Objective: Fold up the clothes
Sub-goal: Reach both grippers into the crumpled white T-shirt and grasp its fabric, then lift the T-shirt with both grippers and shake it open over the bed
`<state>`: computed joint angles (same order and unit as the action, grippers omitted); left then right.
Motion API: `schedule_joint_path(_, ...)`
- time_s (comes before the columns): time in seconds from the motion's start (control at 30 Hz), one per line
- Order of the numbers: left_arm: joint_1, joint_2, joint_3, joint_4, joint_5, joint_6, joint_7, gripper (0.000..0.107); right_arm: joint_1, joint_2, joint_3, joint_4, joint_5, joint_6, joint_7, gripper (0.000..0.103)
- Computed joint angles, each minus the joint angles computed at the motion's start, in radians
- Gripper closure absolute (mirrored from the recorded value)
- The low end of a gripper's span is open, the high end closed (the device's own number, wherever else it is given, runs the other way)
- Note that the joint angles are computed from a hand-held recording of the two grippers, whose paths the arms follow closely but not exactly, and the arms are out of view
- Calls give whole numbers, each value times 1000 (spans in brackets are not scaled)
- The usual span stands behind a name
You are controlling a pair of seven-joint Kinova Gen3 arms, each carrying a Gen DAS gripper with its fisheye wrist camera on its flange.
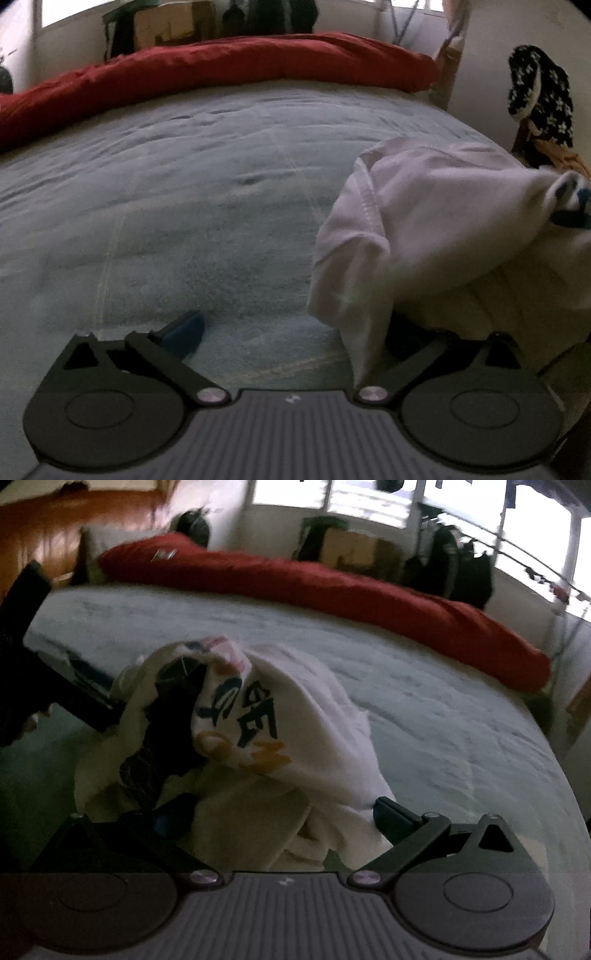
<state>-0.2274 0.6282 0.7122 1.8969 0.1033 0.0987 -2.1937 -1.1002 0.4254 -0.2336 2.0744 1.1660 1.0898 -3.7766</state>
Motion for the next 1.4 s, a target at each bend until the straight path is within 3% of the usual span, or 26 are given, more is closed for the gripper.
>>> schedule_joint_path(0.2, 31, 2, -45, -79, 51, 135, -11, 5, 273, -83, -101, 16, -87, -244, 63, 0)
schedule_joint_path(0.3, 91, -1, -114, -144, 74, 228, -14, 5, 334, -106, -91, -15, -204, -312, 185, 0)
schedule_joint_path(0.47, 182, -18, -220, -217, 105, 341, -11, 5, 526, -75, -289, -169, -369, -154, 388, 0)
schedule_joint_path(0.53, 241, -37, -292, -246, 112, 395, 14, 5, 547, -69, -320, -242, -416, -80, 470, 0)
schedule_joint_path(0.6, 300, -58, -358, -289, 105, 477, 63, 10, 521, -110, -276, -278, -491, -58, 548, 0)
schedule_joint_path(0.7, 327, -87, -389, -329, 132, 565, 42, 24, 416, -171, -137, -319, -579, -42, 640, 0)
schedule_joint_path(0.8, 390, -107, -436, -359, 118, 610, 26, 49, 306, -215, 1, -337, -628, -21, 708, 0)
schedule_joint_path(0.83, 415, -105, -456, -381, 108, 638, 39, 63, 285, -229, 27, -342, -636, -14, 725, 0)
schedule_joint_path(0.87, 440, -104, -475, -399, 97, 662, 58, 72, 281, -249, 35, -341, -636, -11, 743, 0)
schedule_joint_path(1.03, 575, -124, -586, -415, 12, 665, 253, 72, 353, -356, 6, -289, -633, -60, 866, 0)
schedule_joint_path(1.17, 587, -100, -576, -422, -22, 679, 338, 72, 438, -427, -6, -236, -688, -127, 1018, 0)
schedule_joint_path(1.27, 578, -97, -562, -444, -28, 714, 352, 91, 487, -446, -14, -226, -728, -130, 1106, 0)
schedule_joint_path(1.4, 544, -121, -546, -466, -26, 741, 316, 94, 529, -427, -14, -245, -783, -96, 1132, 4)
